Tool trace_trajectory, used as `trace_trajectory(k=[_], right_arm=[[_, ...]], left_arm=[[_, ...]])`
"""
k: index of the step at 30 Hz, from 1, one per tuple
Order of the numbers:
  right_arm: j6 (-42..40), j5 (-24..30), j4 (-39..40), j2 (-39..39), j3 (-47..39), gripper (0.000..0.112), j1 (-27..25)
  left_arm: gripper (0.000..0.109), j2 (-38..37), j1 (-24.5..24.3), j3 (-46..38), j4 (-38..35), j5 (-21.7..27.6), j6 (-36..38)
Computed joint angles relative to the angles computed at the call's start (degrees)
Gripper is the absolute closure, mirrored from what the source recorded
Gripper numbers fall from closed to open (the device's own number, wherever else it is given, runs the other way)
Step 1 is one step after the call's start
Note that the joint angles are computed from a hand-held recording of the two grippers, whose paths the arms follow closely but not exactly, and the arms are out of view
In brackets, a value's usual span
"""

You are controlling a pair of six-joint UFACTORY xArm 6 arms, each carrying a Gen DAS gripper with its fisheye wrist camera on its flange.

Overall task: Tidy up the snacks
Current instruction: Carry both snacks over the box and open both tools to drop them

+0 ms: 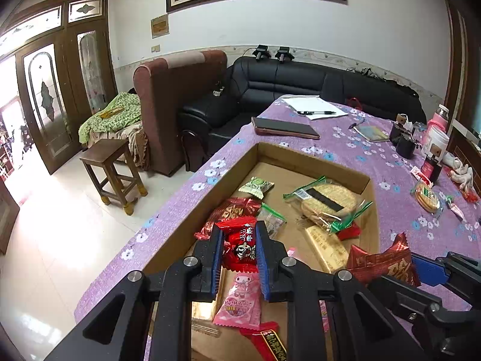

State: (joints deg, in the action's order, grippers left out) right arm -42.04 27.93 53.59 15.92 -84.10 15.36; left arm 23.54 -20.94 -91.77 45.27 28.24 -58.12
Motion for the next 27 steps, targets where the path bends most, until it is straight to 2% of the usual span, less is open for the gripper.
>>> trace_trajectory(k=[27], right_arm=[[7.45,-0.58,-9.95,6.23,-5.57,0.073,1.41]], left_arm=[[0.088,0.71,0.48,1.63,-3.35,-0.51,3.94]])
